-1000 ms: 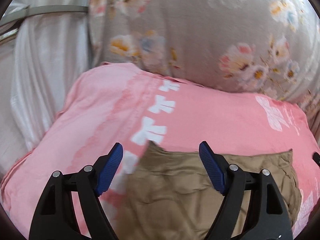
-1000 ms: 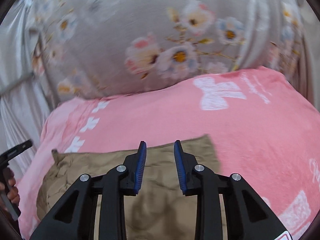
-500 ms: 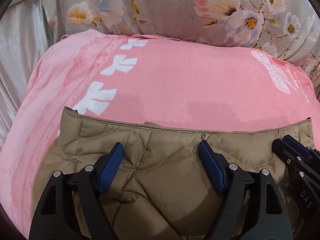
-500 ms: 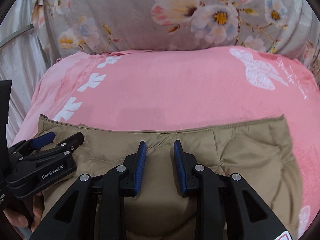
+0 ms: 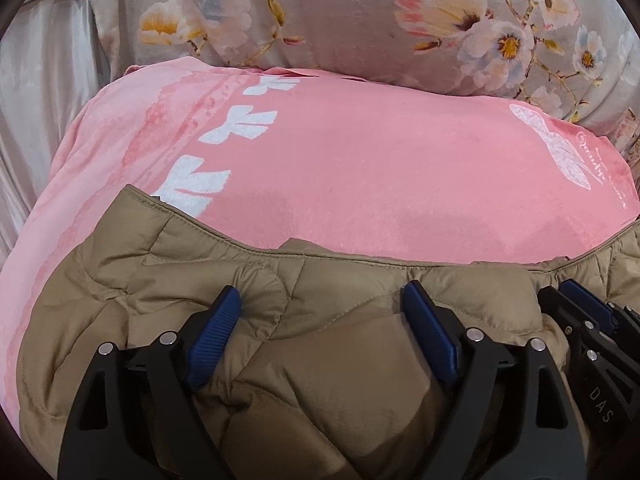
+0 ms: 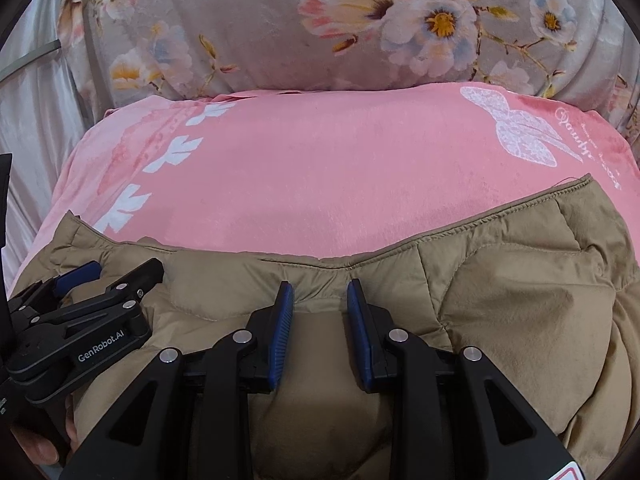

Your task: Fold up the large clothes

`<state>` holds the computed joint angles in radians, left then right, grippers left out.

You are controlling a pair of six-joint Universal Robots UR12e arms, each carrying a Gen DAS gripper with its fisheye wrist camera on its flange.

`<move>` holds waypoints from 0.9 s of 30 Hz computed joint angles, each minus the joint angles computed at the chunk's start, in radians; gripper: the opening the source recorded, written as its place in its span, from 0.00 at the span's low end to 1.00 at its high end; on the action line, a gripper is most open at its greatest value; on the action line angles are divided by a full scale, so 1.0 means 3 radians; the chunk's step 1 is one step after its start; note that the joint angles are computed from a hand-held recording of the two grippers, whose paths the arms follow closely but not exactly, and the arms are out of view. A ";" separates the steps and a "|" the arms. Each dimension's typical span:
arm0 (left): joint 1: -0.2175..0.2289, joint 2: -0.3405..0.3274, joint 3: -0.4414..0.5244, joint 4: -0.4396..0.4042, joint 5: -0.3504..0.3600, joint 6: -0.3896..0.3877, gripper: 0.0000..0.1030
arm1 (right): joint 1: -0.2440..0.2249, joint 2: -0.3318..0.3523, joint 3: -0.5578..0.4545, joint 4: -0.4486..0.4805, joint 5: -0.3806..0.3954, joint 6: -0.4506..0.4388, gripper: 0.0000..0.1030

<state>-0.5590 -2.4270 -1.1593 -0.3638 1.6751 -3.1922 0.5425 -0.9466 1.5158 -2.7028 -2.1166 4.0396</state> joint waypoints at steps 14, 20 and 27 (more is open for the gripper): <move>-0.0017 -0.0023 0.0027 -0.0023 0.0080 0.0027 0.80 | -0.0010 0.0004 0.0003 -0.0002 0.0032 0.0006 0.26; -0.0029 -0.0032 0.0038 -0.0032 0.0142 0.0055 0.80 | -0.0008 0.0006 -0.0004 0.0033 0.0009 -0.0002 0.26; -0.0049 -0.0048 0.0057 -0.0036 0.0229 0.0082 0.81 | 0.0001 0.0022 -0.0031 0.0100 -0.0042 0.0003 0.26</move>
